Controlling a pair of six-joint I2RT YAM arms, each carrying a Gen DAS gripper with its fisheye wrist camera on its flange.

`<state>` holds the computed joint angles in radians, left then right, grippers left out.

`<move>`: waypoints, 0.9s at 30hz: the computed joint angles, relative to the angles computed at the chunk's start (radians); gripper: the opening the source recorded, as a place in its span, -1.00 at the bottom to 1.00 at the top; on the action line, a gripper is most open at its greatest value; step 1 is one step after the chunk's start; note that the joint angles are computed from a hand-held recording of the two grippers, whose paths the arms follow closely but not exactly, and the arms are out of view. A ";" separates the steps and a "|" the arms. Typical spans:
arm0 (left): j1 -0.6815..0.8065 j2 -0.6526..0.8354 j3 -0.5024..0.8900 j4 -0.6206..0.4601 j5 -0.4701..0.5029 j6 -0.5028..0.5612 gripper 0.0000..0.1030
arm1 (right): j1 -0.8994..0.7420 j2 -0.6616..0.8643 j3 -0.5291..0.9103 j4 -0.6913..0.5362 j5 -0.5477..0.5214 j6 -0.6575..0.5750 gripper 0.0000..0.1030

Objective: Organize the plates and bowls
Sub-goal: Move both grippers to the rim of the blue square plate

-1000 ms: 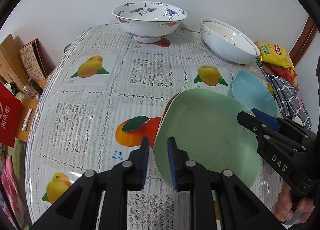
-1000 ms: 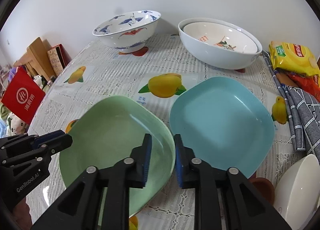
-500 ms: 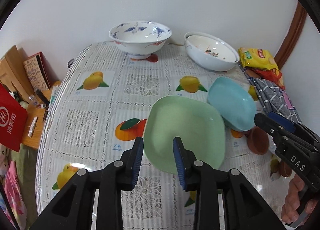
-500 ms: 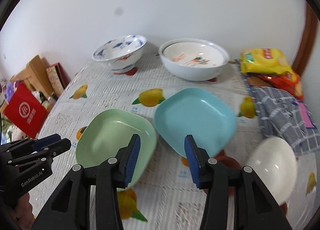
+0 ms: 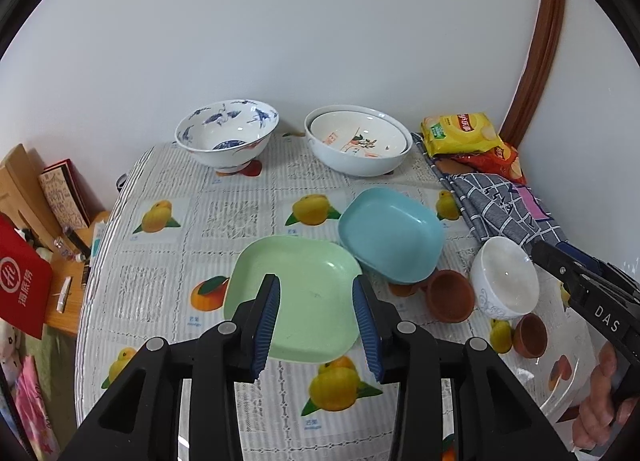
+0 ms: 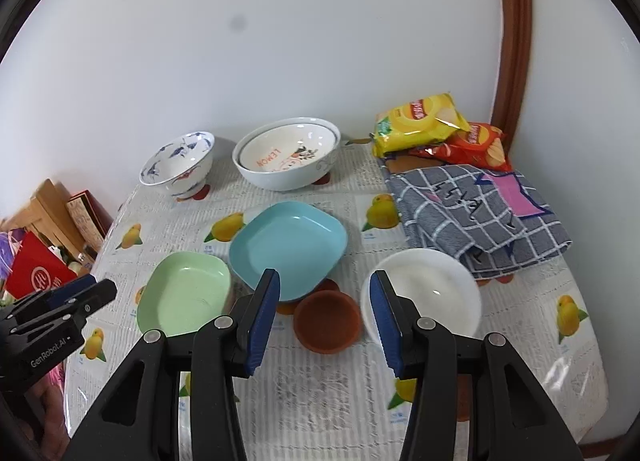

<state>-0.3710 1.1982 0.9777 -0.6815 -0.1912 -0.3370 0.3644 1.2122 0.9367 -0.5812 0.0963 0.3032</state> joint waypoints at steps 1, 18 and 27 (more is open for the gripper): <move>-0.004 0.011 0.008 0.000 0.001 -0.003 -0.30 | -0.010 0.000 0.003 -0.005 -0.002 -0.008 -0.09; 0.058 0.336 0.162 0.076 0.089 0.018 -0.30 | -0.114 0.312 0.125 0.088 -0.141 -0.080 -0.03; 0.084 0.531 0.256 0.142 0.088 0.044 -0.28 | -0.129 0.547 0.251 0.131 -0.161 -0.118 -0.16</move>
